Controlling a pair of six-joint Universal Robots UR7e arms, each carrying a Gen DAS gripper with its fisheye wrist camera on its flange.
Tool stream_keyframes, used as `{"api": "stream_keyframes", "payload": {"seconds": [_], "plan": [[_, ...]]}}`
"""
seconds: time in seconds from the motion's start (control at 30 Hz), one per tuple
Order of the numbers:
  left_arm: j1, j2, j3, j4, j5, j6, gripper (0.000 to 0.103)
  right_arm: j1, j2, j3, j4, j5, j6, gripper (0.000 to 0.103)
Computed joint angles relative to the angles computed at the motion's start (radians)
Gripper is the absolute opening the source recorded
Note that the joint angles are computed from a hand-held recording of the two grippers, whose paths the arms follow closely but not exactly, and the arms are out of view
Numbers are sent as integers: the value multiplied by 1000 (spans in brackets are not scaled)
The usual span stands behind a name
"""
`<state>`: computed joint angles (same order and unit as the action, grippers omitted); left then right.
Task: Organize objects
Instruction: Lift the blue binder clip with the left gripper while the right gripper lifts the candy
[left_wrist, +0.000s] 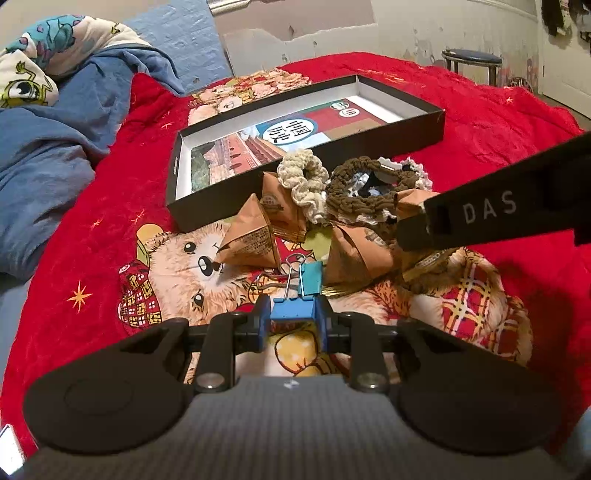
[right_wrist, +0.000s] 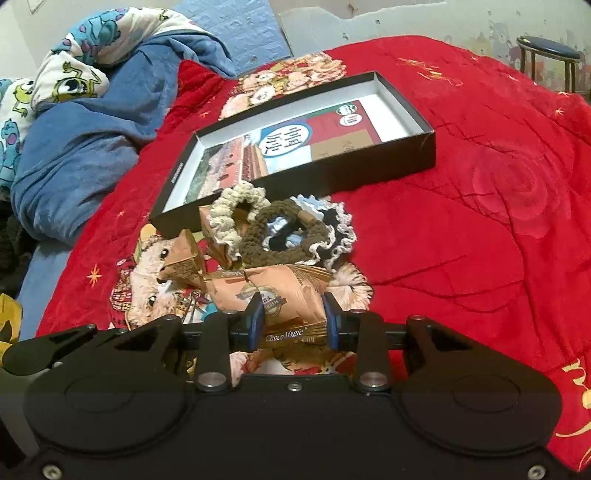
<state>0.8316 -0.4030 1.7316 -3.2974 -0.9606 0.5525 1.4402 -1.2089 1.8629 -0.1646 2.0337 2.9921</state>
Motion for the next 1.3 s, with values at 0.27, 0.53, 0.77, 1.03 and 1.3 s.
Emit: {"api": "stream_keyframes", "payload": {"seconds": [0.27,0.53,0.77,1.03,1.3], "plan": [[-1,-9,7,-14,-3,-12,29,3,-13,9,2,-22,6,31],[-3,-16,15,-49,-11,-7,29,25,-29,33,-16,-33,-8,31],[2,-23,-3,-105,-29,-1,29,45,-48,56,-97,-53,-63,31],[32,-4,-101,-146,-42,-22,29,87,-95,38,-159,-36,-100,31],[61,8,-218,-107,-80,-66,29,119,-58,-173,-32,-74,-118,31]]}}
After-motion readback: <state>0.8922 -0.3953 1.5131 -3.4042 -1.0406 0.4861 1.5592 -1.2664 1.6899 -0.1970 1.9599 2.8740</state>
